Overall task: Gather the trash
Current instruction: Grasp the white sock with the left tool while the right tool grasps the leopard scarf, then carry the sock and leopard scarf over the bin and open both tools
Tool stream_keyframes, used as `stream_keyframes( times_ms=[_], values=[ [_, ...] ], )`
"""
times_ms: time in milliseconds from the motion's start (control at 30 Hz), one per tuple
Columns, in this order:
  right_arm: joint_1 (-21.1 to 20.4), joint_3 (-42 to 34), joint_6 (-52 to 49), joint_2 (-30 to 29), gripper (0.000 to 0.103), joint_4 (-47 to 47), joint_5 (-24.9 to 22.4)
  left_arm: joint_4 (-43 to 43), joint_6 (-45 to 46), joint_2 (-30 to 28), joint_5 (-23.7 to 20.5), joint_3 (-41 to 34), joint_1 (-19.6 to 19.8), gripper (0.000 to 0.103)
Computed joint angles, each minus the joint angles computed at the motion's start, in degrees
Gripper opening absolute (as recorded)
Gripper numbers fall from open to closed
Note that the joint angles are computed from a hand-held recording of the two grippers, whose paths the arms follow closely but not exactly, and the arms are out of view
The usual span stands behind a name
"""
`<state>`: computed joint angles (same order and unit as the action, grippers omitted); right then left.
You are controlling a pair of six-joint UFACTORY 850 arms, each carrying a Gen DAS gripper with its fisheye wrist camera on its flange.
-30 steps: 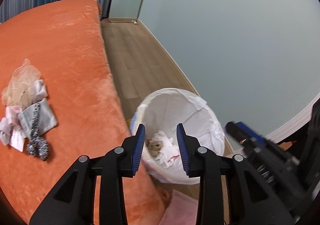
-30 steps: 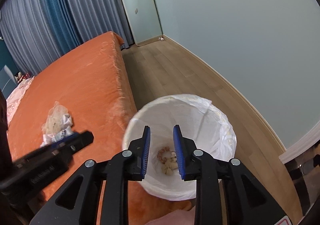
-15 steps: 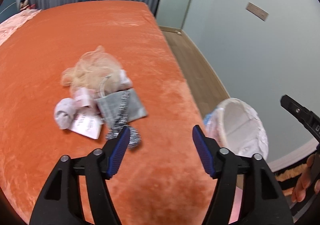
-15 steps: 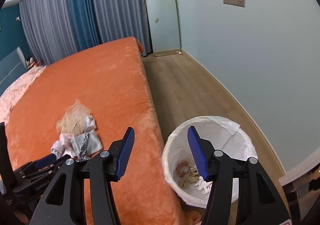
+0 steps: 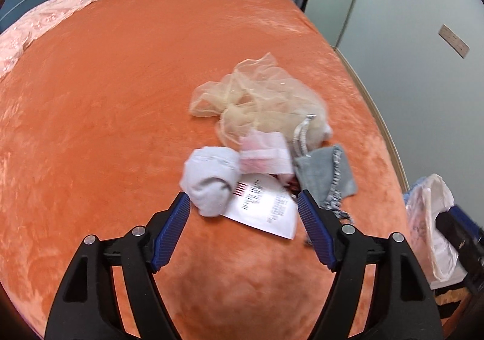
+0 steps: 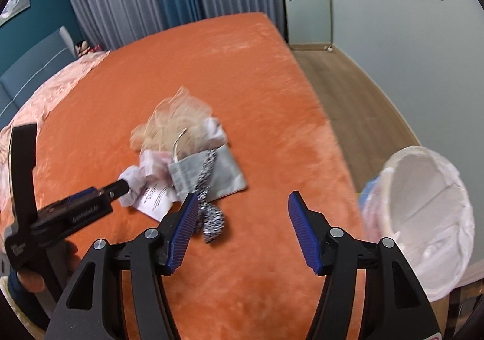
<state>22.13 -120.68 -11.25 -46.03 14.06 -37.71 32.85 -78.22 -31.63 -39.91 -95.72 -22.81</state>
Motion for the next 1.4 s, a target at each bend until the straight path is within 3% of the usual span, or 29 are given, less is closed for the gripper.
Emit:
stream_keyframes(
  times_ms=[300,433,500,567,700,767,1100,1400],
  values=[
    [2.65,-11.24,3.87,-10.14,0.06,-2.26,-7.46,-5.86,4.64,-1.43,4.09,2.12,4.08,0.071],
    [3.23,-14.85,4.46,-13.08,0.057,-3.65,-9.53,-10.63,7.62,-1.76,6.85,2.82,5.01,0.059],
    [3.36,-16.45,4.44,-14.29,0.049,-3.89,-10.66,-12.22,9.28,-2.06,7.23,2.62,5.26,0.054],
    [3.46,-19.55,4.34,-16.32,0.03,-3.91,-13.24,-12.65,10.02,-2.13,7.83,2.68,5.35,0.04],
    [3.43,-20.0,4.22,-16.92,0.008,-2.54,-14.62,-11.47,9.39,-1.75,7.64,2.87,5.07,0.029],
    [3.41,-18.98,3.73,-16.25,0.004,-2.2,-14.47,-11.44,9.32,-1.5,7.58,2.94,4.98,0.027],
    [1.48,-7.8,1.76,-5.22,0.003,0.28,-6.49,-6.56,4.98,2.26,5.05,2.95,1.72,0.025],
    [-3.14,-2.22,1.07,1.55,0.003,2.31,-0.93,-3.14,4.38,0.98,2.41,-4.81,-2.57,0.025]
  ],
)
